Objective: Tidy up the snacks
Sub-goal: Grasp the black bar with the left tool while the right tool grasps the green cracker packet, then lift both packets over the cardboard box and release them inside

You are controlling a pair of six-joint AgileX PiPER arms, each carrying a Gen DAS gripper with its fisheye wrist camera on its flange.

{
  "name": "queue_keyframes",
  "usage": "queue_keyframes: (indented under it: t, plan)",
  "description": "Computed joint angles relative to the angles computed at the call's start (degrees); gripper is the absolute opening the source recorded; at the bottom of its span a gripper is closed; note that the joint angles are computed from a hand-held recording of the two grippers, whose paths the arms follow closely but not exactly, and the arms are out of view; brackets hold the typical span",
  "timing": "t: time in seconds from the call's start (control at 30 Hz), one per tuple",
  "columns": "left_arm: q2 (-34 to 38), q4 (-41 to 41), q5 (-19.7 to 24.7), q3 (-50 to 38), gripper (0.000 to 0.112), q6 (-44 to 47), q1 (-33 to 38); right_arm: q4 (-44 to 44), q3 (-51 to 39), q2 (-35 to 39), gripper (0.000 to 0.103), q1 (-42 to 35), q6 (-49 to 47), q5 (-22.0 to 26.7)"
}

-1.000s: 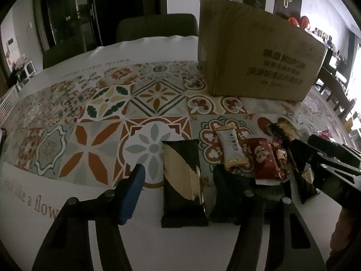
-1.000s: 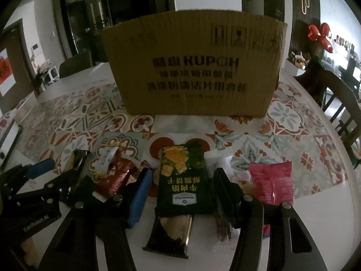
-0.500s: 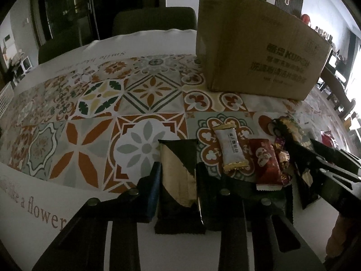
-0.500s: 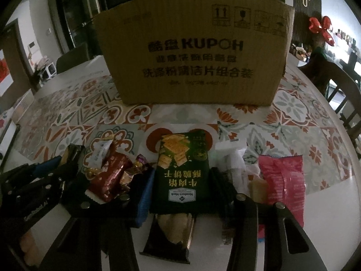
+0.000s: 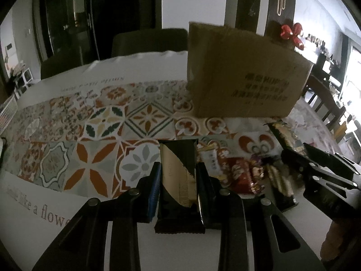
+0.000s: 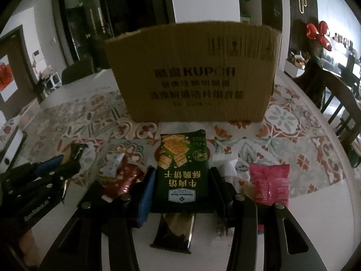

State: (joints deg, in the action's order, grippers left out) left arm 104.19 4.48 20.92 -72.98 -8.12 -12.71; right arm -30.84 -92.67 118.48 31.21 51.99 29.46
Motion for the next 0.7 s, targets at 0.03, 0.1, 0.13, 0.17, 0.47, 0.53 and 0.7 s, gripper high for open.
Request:
queue_keyframes:
  t: [0.03,0.1,0.13,0.17,0.47,0.53,0.7]
  plan:
    - [-0.43,-0.02,-0.08,0.09,0.031,0.10,-0.12,-0.86,0.66,-0.77,0.048,0.13,0.82,-0.29]
    - [-1.76,0.00,-0.50,0.58,0.031,0.19,-0.43,-2.16,1.53,-1.89,0.048,0.36,2.05,-0.64]
    - [-2.22,0.09,-0.63,0.61,0.031,0.19,-0.55,-3.21,2.01,-2.57,0.048,0.53,3.03,-0.74]
    - [-2.83,0.26,-0.85,0.73,0.031,0.13,-0.69,-4.18,2.51,-3.22,0.048,0.69,3.84,-0.86]
    - [-6.81,-4.32,-2.31,-0.83,0.031,6.17,-1.56,-11.89,5.26,-8.60,0.048,1.68,10.26,-1.55]
    - [-7.18,-5.79,-2.31,-2.23,0.031,7.92,-1.85,-13.52,5.46,-9.88,0.048,1.58,11.40,-1.85]
    - [-6.83,-10.10,-1.18,-6.71,0.031,12.51,-2.41,-16.50,4.40,-11.79,0.048,0.89,12.80,-2.07]
